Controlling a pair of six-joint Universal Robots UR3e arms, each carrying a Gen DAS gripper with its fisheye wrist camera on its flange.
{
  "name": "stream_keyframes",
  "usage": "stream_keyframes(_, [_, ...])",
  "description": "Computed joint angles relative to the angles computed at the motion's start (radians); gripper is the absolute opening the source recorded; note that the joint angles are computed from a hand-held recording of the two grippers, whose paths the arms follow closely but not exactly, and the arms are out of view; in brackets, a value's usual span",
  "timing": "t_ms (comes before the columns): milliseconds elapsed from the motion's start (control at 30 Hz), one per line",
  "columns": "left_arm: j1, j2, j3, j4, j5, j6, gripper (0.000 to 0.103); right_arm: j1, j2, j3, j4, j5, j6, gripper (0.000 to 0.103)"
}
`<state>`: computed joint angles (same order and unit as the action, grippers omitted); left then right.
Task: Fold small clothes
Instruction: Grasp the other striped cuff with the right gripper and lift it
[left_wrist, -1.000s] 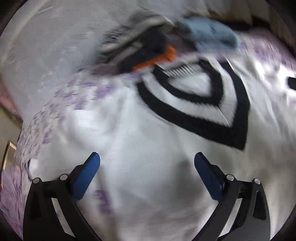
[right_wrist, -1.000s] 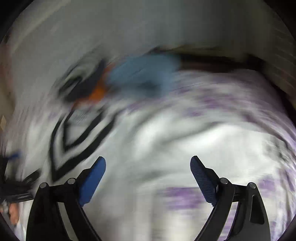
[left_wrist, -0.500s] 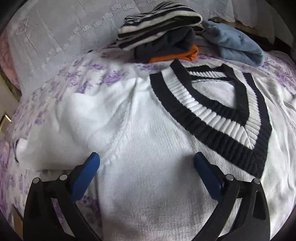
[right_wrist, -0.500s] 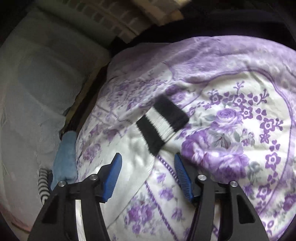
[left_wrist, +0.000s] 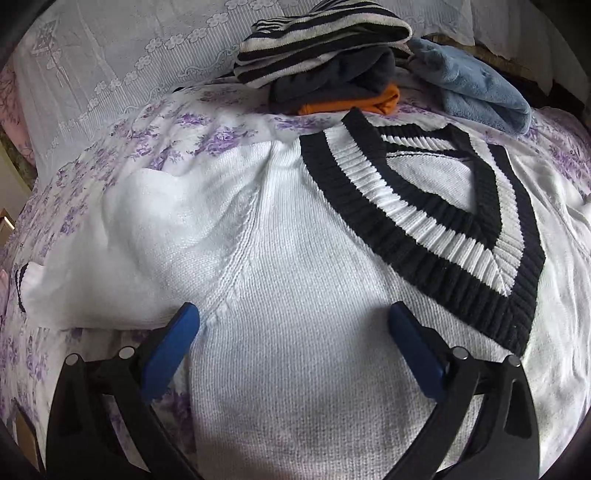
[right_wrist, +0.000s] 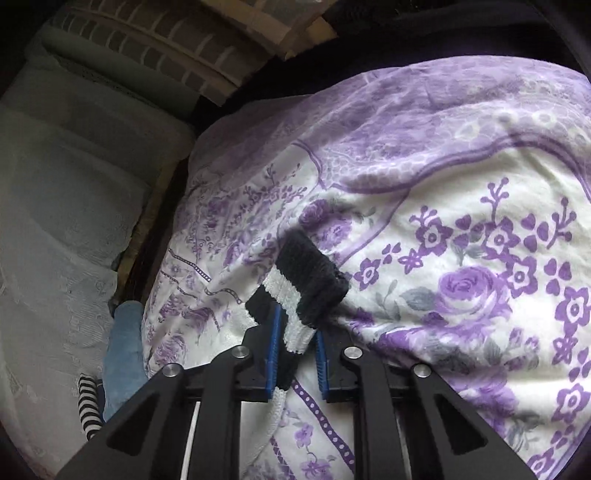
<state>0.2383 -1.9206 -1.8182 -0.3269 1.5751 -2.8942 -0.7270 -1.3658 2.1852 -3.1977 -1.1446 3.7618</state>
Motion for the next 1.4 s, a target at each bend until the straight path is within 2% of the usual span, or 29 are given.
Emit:
stream_keyframes(167, [0.030,0.067,-0.029,-0.007,-0.015,0.034,0.099,0.027,-0.065,0.033,-0.016,-0.019,-0.034,0.012])
stream_keyframes(233, [0.042,0.080,-0.024,-0.009,0.002,0.091,0.099,0.056,-0.099,0.024,0.012,-0.030,-0.043,0.012])
stream_keyframes(300, [0.057,0.079,-0.037,0.050,0.051,0.128,0.099,0.085,-0.133,0.009,0.047,-0.038,-0.048,0.012])
stream_keyframes(367, [0.093,0.079,-0.048,0.086,0.062,0.146,0.099,0.133,-0.168,-0.020,0.080,-0.062,-0.051,0.012])
stream_keyframes(433, [0.159,0.070,-0.043,0.058,0.014,0.150,0.099,0.191,-0.189,-0.067,0.123,-0.100,-0.056,0.012])
stream_keyframes(533, [0.228,0.007,0.018,-0.066,-0.076,0.123,0.099,0.277,-0.194,-0.151,0.198,-0.158,-0.073,0.012])
stream_keyframes(700, [0.181,0.031,-0.041,0.055,-0.004,0.144,0.099,0.374,-0.179,-0.242,0.234,-0.207,-0.064,0.012])
stream_keyframes(767, [0.165,0.045,-0.006,-0.014,-0.002,0.126,0.099,0.409,-0.167,-0.275,0.254,-0.210,-0.064,0.012])
stream_keyframes(867, [0.159,0.083,0.157,-0.321,-0.167,0.109,0.099,0.464,-0.141,-0.331,0.275,-0.210,-0.061,0.012])
stream_keyframes(900, [0.133,0.079,0.207,-0.371,-0.180,0.105,0.099,0.483,-0.130,-0.349,0.278,-0.203,-0.056,0.012])
stream_keyframes(1067, [-0.041,-0.015,0.425,-0.423,-0.149,0.037,0.099,0.607,-0.069,-0.460,0.308,-0.191,-0.068,0.012])
stream_keyframes(1200, [-0.176,-0.194,0.740,-0.609,-0.107,-0.034,0.099,0.729,0.006,-0.595,0.367,-0.191,-0.094,0.012])
stream_keyframes(1300, [-0.226,-0.265,0.843,-0.651,-0.085,-0.088,0.099,0.806,0.065,-0.693,0.420,-0.199,-0.114,0.012])
stream_keyframes(1400, [-0.222,-0.260,0.822,-0.644,-0.087,-0.105,0.099,0.877,0.135,-0.799,0.473,-0.206,-0.137,0.012])
